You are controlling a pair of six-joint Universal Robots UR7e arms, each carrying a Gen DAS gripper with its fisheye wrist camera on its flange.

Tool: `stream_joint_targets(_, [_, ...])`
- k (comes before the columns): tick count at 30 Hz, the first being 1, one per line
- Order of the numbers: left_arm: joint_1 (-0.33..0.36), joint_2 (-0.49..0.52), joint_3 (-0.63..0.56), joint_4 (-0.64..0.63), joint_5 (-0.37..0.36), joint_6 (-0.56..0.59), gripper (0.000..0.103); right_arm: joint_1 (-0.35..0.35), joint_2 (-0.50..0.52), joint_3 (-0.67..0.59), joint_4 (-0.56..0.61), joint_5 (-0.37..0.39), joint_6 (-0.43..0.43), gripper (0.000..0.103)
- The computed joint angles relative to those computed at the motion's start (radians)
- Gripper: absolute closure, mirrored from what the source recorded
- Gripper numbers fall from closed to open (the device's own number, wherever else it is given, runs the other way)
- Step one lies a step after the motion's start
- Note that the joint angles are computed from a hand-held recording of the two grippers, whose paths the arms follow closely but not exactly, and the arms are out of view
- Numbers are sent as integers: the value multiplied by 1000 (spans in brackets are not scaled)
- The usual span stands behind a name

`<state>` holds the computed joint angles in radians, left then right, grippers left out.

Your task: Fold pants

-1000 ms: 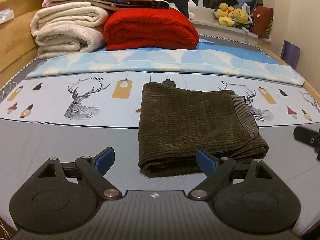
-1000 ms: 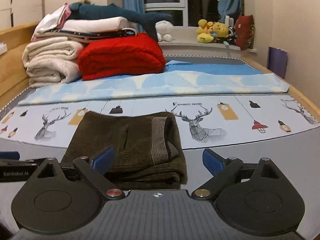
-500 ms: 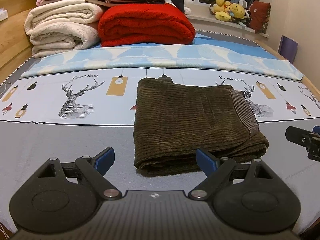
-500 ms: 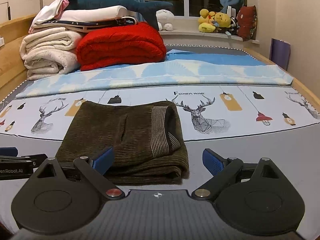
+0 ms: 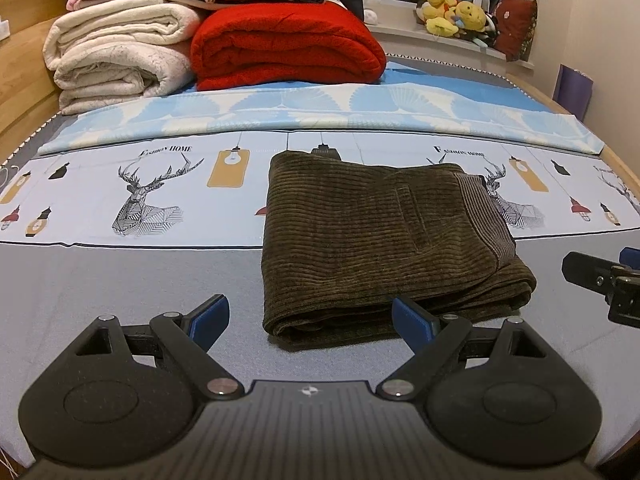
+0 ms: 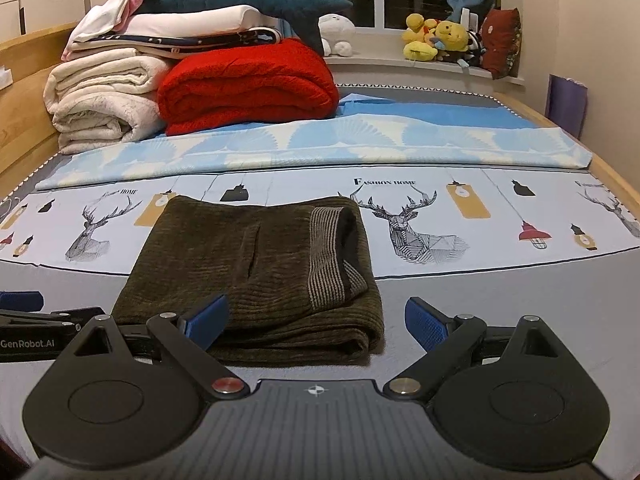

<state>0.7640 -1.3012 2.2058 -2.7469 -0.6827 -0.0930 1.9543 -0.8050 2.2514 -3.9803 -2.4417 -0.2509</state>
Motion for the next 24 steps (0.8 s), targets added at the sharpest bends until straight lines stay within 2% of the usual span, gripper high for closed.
stream_joint_targets(24, [-1, 3, 2, -8, -7, 6, 11, -3, 3, -5, 14, 7, 8, 8])
